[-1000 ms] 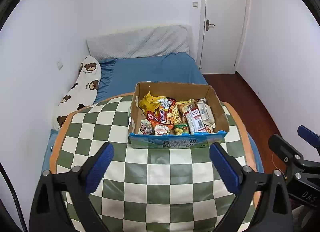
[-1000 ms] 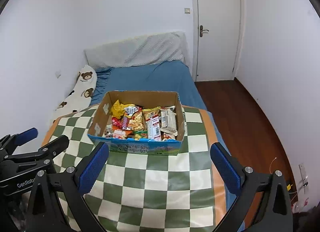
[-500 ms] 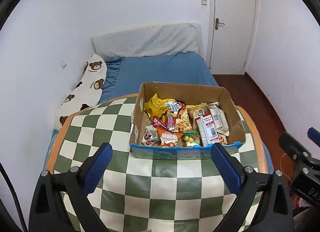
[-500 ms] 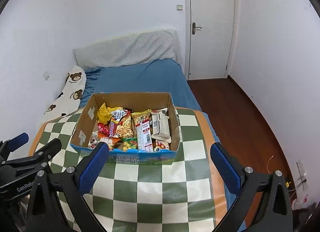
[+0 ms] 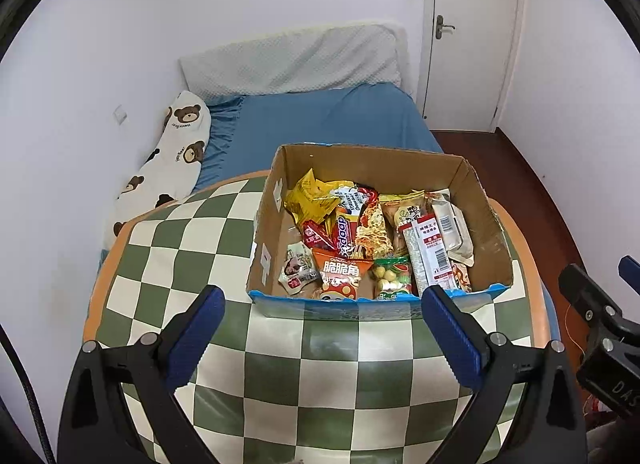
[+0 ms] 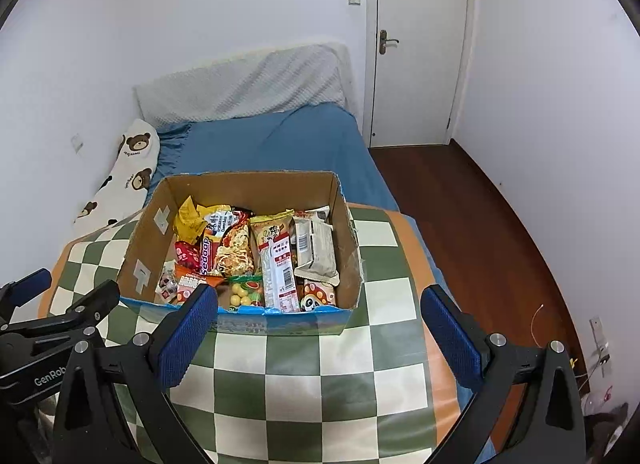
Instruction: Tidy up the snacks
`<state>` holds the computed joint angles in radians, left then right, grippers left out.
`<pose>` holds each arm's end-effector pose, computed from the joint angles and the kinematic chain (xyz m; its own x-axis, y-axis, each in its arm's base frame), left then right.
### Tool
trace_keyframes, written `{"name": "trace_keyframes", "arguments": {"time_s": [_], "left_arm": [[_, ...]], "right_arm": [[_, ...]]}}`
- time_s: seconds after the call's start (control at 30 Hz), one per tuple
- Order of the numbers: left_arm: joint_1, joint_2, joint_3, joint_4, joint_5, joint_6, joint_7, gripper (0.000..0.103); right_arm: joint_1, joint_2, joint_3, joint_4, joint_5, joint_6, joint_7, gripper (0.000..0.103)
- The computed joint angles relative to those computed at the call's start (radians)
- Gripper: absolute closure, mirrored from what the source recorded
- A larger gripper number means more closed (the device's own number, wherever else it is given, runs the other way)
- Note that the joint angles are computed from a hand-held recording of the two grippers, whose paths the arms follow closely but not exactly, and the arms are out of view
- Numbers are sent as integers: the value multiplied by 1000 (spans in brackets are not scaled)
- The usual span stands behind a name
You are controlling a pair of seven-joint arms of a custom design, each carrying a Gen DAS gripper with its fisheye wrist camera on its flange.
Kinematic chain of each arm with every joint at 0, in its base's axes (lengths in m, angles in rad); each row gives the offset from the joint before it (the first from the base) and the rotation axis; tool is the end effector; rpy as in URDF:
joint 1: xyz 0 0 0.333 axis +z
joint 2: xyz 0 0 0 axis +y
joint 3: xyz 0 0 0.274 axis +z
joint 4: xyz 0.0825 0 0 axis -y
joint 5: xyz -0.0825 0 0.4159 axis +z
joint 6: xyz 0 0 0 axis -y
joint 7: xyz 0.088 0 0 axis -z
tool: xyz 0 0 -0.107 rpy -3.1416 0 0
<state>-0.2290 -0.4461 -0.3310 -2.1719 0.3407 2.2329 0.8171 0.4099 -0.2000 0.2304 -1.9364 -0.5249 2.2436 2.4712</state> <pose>0.4319 -0.2802 0.5721 0.0637 -0.9961 -0.0608 -0.7966 -0.0140 -0.6043 0.4694 0.3425 0.5812 -0.0368 -0.9989 0.0300 -0.7548 0.0081 -0.6559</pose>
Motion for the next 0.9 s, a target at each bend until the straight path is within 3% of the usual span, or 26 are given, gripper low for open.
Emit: {"name": "trace_keyframes", "arguments": {"time_s": [0.9], "left_arm": [[2, 10, 1, -5, 9, 17, -1, 2]], "right_arm": [[5, 6, -1, 7, -6, -20, 2, 0]]}}
